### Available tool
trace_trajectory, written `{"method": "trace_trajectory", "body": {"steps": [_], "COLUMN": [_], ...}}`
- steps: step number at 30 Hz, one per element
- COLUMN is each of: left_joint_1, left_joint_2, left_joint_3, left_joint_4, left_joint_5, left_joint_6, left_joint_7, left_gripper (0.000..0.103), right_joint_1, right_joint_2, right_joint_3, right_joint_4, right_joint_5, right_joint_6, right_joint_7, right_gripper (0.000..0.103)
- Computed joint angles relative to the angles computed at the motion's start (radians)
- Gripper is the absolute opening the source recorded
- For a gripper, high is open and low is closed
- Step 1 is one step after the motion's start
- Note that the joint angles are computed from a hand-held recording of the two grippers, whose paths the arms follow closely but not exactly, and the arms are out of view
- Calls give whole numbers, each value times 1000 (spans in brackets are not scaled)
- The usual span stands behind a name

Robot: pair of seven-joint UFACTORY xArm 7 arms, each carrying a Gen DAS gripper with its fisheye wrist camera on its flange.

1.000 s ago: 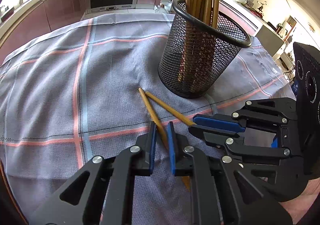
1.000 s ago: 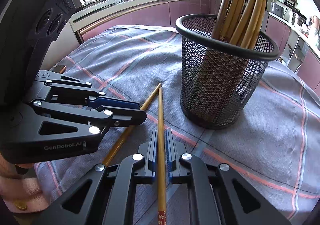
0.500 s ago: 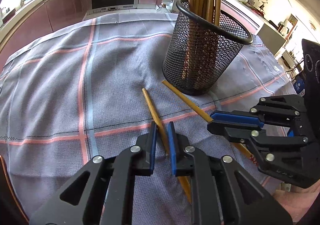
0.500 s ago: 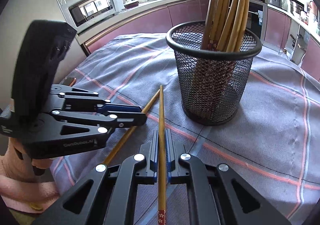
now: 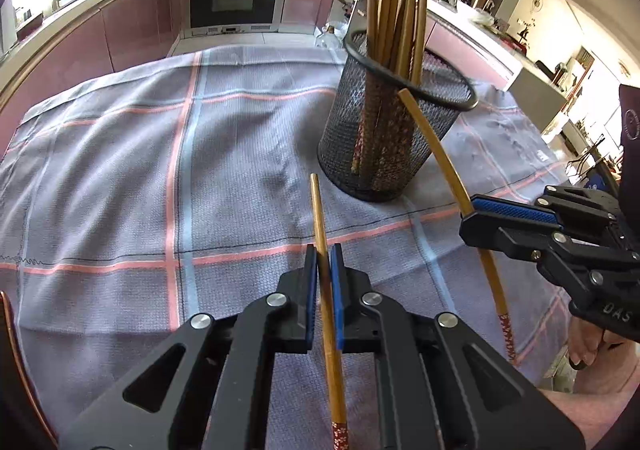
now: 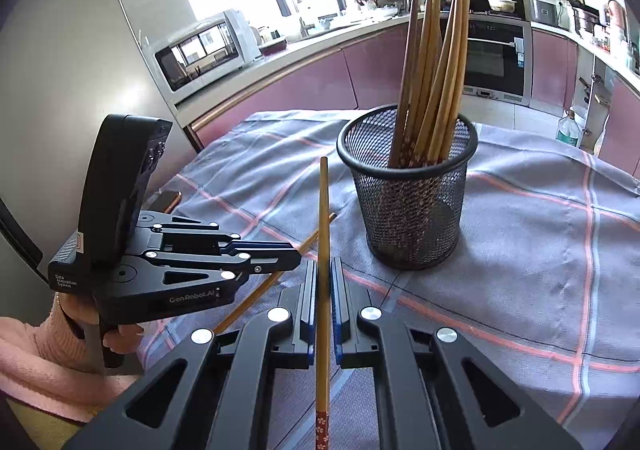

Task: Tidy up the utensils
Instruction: 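Raise the right gripper's chopstick over the mesh cup while the left gripper carries its chopstick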

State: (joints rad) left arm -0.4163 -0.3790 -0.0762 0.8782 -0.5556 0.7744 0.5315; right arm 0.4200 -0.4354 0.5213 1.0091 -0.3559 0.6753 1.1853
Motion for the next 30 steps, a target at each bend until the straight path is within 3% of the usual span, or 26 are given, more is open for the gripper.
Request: {"method": "trace_trajectory", "body": {"steps": [17, 30], "left_joint_1": [-22, -21], "left_joint_2": [-153, -161], "left_joint_3": [110, 124], "left_joint_4": [56, 126], "left_joint_5": [-214, -296], "left_joint_6": [113, 97], "left_joint_7": [155, 165], "left_gripper": [7, 7], "right_joint_1": [-91, -175], "right_joint_2": [-121, -158], "right_joint_3": [44, 75], "right_joint_4": [-16, 24], "right_joint_5": [-33, -42], "right_joint_6": [-45, -53], "right_joint_7": [36, 10], "right_gripper": [5, 5]}}
